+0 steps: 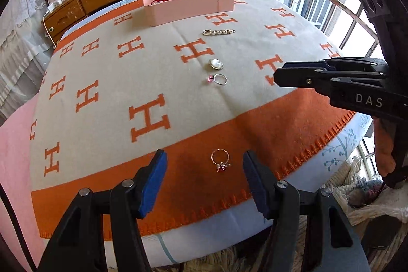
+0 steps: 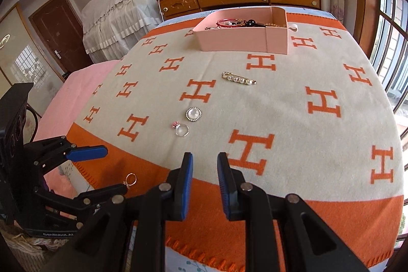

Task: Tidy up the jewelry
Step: 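Grasp the silver ring with the left tool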

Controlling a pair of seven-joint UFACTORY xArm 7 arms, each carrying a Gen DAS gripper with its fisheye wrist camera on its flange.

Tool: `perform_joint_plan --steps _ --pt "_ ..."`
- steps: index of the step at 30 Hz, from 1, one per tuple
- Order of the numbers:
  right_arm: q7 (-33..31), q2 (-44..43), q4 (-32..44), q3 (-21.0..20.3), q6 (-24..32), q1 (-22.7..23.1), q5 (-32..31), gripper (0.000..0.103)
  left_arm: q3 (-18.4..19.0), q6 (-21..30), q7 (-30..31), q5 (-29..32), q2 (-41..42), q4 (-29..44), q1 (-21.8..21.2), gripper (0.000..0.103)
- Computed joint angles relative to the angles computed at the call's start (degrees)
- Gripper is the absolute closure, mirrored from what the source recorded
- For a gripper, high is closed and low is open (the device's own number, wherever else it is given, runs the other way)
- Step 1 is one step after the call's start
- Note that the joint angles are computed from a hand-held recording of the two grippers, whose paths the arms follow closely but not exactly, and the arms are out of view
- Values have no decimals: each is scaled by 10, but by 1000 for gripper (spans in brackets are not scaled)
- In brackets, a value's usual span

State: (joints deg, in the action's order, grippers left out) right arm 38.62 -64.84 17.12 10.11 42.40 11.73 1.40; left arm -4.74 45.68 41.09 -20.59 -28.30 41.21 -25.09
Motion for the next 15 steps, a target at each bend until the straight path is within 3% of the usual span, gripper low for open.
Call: perform_joint_plan --steps 3,10,12,15 --pt "9 -12 -4 7 3 -2 -2 83 -1 26 -6 -1 9 3 0 68" --pt "23 -30 -20 9 -8 4 -2 83 1 32 -18 -21 8 0 5 74" --pt "25 -29 -22 7 -11 5 -1 83 -2 27 -21 -18 6 -3 6 85" --pt "27 -31 -28 5 -16 7 1 83 -2 26 -26 -19 8 -2 7 90"
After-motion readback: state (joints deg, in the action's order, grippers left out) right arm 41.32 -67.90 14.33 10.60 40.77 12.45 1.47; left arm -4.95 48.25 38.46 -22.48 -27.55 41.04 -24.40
